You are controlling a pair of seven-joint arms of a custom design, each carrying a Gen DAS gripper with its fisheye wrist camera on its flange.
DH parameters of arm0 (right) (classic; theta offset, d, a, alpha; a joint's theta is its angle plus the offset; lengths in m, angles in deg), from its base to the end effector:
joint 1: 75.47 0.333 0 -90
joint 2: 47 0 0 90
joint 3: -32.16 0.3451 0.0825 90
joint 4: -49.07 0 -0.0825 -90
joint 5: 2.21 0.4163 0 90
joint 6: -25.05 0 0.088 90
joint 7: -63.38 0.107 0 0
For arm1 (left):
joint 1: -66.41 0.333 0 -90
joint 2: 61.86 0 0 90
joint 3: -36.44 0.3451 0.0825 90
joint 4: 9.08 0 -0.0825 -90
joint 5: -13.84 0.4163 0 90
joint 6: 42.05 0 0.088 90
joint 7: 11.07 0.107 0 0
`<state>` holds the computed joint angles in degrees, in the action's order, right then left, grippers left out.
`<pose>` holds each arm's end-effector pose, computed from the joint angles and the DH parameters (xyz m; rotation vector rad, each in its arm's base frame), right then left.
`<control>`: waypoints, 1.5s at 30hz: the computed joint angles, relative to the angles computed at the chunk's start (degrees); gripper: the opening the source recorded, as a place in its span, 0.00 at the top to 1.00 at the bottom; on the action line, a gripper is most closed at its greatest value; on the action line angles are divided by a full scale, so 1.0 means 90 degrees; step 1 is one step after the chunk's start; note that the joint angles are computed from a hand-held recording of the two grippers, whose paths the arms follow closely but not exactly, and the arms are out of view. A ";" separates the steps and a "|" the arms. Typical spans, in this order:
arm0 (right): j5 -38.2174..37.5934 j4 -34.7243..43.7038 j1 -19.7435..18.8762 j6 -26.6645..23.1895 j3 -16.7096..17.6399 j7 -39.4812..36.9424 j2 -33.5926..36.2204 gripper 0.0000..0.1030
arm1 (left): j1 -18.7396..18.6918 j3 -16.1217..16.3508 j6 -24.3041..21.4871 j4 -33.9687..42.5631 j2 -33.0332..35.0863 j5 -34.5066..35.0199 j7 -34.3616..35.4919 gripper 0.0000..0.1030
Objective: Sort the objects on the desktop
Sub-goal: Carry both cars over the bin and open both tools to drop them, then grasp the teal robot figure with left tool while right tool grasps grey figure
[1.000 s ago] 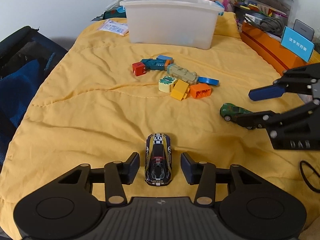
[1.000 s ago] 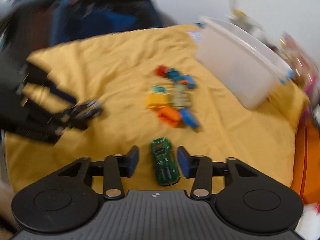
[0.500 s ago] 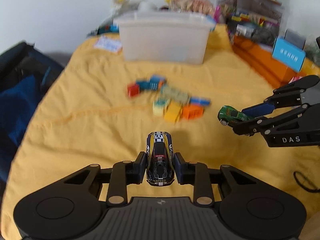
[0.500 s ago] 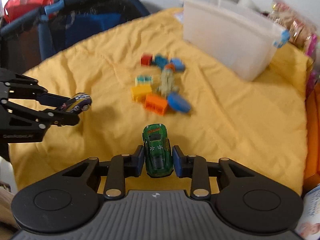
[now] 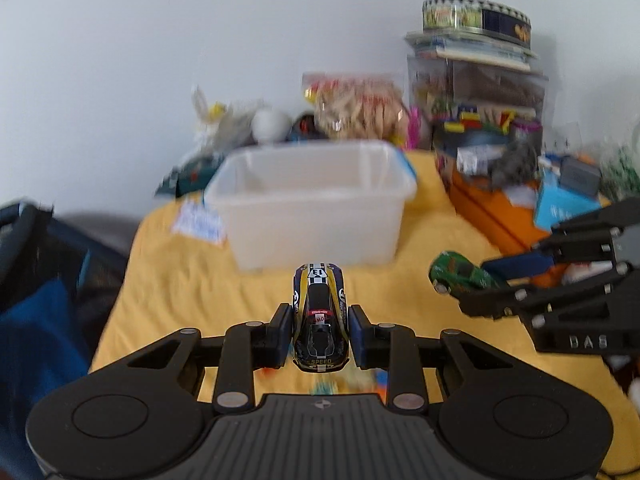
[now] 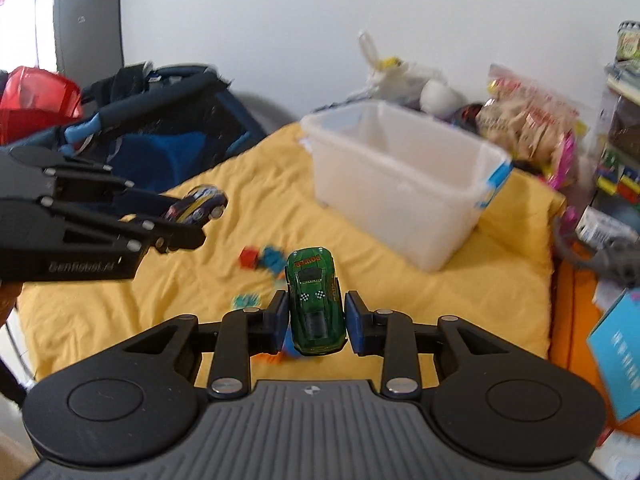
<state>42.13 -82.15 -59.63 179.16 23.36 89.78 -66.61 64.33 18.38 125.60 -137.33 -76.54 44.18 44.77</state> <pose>0.5142 0.0325 0.5777 -2.0453 1.0271 -0.5769 0.4959 -0.2317 0.5876 -1.4234 1.8317 -0.8993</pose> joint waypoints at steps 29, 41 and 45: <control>-0.1698 0.2843 -0.1087 0.1934 0.1304 0.2532 0.3184 0.64 | -0.1430 0.1635 -0.0499 0.4140 0.3538 0.0238 0.0434 0.52; 0.0526 0.0571 -0.1323 -0.0131 0.1336 -0.0754 0.1093 0.54 | -0.1062 0.1466 -0.0483 0.0050 0.0752 0.0080 -0.0580 0.35; -0.0128 0.0125 -0.1108 -0.0555 0.1148 -0.0262 0.0932 0.57 | -0.1248 0.1424 -0.0616 -0.0988 0.0042 -0.1339 -0.0101 0.35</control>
<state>40.98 -81.03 -69.60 174.16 33.70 87.42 -58.22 53.10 31.20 120.06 -146.22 -76.16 32.13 43.86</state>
